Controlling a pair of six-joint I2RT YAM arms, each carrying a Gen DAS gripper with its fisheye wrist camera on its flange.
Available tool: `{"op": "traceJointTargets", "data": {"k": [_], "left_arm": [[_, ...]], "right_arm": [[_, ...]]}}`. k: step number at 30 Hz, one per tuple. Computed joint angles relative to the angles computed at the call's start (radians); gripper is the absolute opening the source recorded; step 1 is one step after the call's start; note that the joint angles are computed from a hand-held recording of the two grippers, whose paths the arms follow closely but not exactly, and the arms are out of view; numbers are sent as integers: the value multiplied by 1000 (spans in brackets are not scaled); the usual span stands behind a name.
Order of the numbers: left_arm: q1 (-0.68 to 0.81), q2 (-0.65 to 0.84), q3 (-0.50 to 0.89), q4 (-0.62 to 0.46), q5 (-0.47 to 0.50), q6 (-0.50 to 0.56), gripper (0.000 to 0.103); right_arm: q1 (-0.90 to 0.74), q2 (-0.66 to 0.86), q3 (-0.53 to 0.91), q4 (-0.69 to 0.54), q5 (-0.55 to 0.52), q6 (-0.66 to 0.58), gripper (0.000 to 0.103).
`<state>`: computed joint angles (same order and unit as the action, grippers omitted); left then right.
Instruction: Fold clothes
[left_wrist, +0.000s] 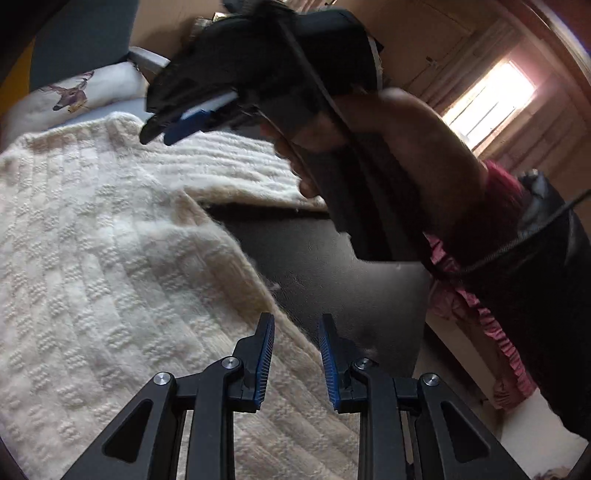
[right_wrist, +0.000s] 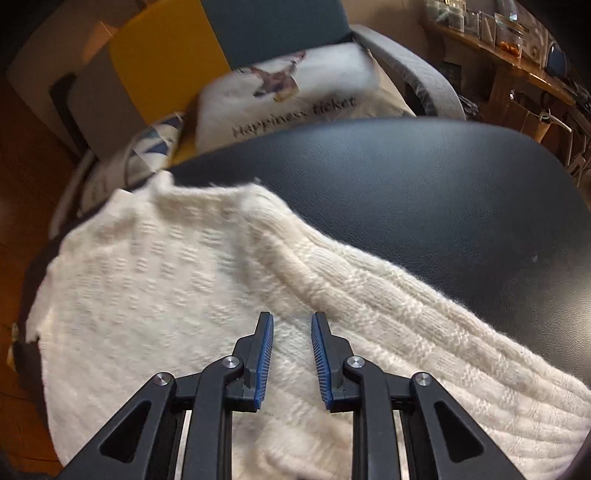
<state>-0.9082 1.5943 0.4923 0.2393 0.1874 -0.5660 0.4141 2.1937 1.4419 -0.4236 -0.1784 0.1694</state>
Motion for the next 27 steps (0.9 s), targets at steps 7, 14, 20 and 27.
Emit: {"op": "traceJointTargets", "data": {"k": [7,14,20,27], "left_arm": [[-19,93,-51,148,60,-38,26],[-49,67,-39,105,28,-56,26],[-8,-190,-177,63,5,-127,30],[-94,-587,-375,-182,-153,-273,32]], "right_arm": [[-19,-1,-30,72,-5,6,13],[0,-129,-121,70,-113,-70,18],[55,-278,-281,-9,-271,-207,18],[107,-250,-360,-19,-102,-186,13]]}}
